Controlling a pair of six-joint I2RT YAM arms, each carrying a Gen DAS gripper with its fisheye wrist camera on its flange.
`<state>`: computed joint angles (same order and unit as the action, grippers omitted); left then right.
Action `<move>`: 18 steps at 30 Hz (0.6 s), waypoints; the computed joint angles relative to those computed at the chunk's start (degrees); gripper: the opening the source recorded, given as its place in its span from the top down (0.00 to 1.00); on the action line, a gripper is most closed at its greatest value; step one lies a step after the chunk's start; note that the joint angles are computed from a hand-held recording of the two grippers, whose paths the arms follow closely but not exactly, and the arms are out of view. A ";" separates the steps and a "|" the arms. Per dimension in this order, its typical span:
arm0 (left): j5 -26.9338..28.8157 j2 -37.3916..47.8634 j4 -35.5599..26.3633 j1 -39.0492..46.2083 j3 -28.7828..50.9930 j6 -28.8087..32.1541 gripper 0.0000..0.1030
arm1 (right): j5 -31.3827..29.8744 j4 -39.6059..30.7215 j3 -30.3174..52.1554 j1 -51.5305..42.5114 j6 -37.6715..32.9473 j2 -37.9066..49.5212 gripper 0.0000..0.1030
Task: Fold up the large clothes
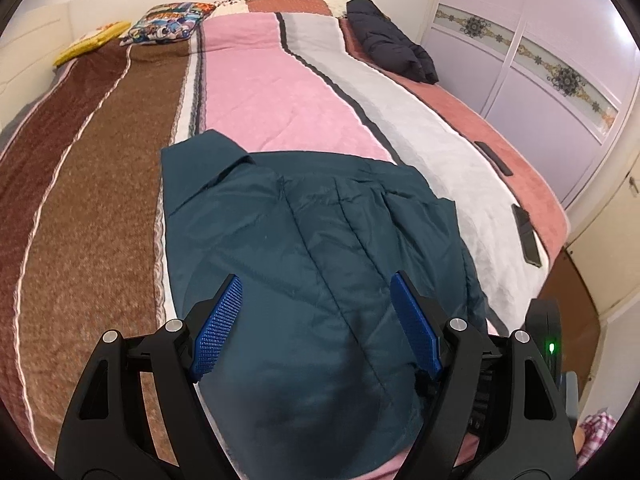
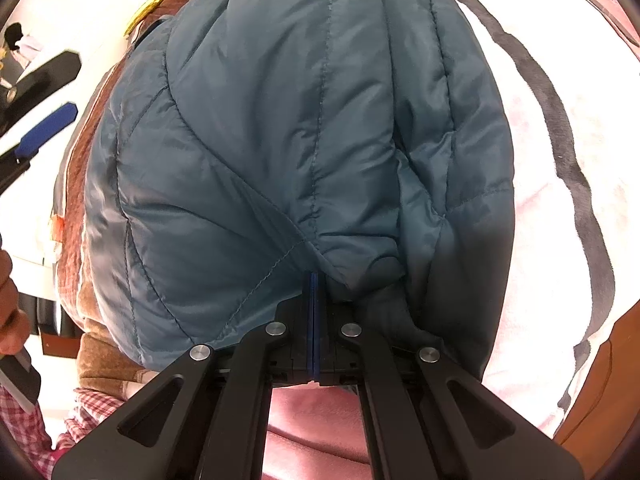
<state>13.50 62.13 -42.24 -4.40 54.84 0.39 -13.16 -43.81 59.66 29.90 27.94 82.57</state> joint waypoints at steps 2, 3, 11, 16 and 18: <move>1.94 -0.79 -0.73 1.68 -0.36 0.78 0.27 | -0.88 0.22 -0.35 -0.42 0.35 -0.41 1.00; 2.78 -1.04 -1.13 2.50 -0.46 1.15 0.27 | -1.82 0.10 -0.57 -1.24 0.10 -0.78 1.00; 14.62 -2.81 -6.93 14.53 -2.37 7.46 0.26 | -8.65 -2.14 -1.69 -9.22 -4.37 -2.67 1.00; 21.72 -0.79 -10.87 22.94 -5.03 12.29 0.26 | -10.25 -3.95 -1.36 -12.30 -7.87 -3.46 1.00; 24.52 0.20 -12.12 26.31 -6.32 14.50 0.25 | -10.62 -4.17 -1.30 -12.65 -8.32 -3.67 1.00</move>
